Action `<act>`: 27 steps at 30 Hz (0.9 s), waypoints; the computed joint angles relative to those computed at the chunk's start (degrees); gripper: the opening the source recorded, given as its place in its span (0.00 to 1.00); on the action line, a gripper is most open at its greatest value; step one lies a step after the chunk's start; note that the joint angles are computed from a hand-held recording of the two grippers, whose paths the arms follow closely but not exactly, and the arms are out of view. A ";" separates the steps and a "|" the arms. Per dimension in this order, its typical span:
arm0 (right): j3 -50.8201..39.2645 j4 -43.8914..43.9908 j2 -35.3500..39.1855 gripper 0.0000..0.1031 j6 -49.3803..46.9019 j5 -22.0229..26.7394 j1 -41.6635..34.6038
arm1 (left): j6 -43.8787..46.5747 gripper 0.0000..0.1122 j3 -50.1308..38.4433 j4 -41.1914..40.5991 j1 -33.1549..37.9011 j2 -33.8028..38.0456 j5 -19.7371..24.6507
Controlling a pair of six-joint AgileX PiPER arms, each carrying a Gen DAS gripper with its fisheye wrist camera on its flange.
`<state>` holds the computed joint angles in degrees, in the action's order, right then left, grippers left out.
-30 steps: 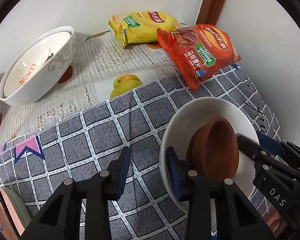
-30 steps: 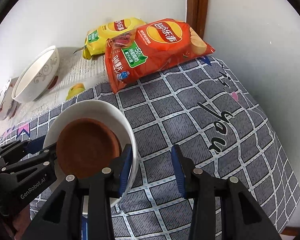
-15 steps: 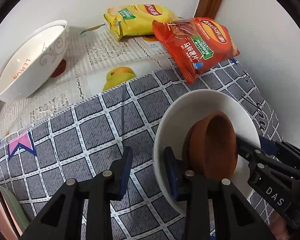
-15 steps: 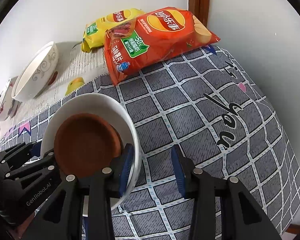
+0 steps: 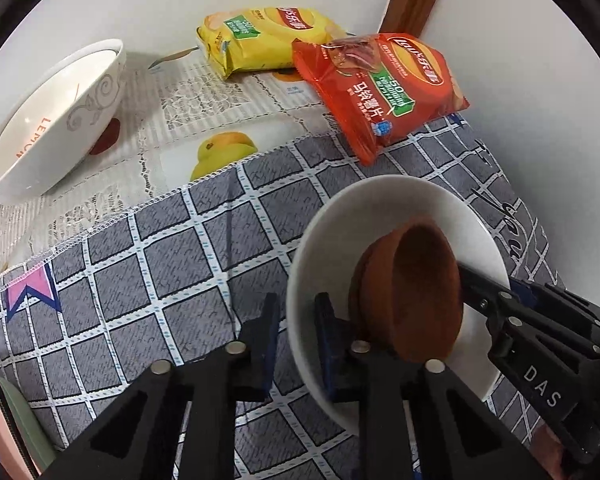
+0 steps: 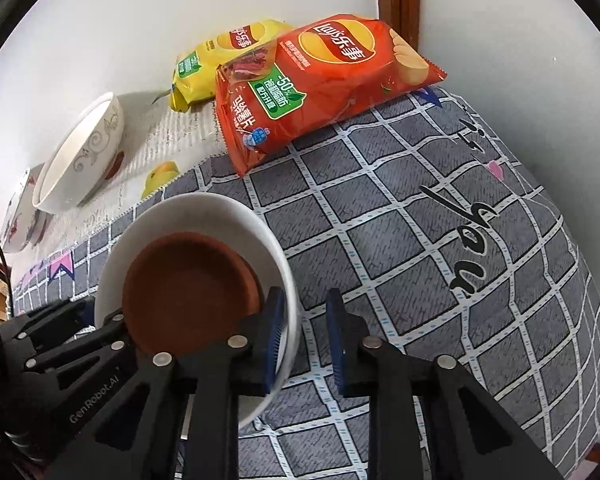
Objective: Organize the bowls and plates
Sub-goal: 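Lift the white bowl with both grippers off the table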
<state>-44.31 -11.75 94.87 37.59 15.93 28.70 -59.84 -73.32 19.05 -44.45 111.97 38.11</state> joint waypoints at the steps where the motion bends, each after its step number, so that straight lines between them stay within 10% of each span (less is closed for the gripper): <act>1: 0.15 1.22 -0.02 0.15 -0.97 -0.51 -0.09 | -0.35 0.12 0.01 0.43 -0.20 -0.02 0.04; 27: -0.35 10.38 0.48 0.09 -9.27 -0.84 -1.20 | -2.55 0.11 -0.27 2.17 -0.78 0.14 0.59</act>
<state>-44.66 -1.38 95.35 28.32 15.08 27.50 -62.38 -73.59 21.22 -45.23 112.10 38.70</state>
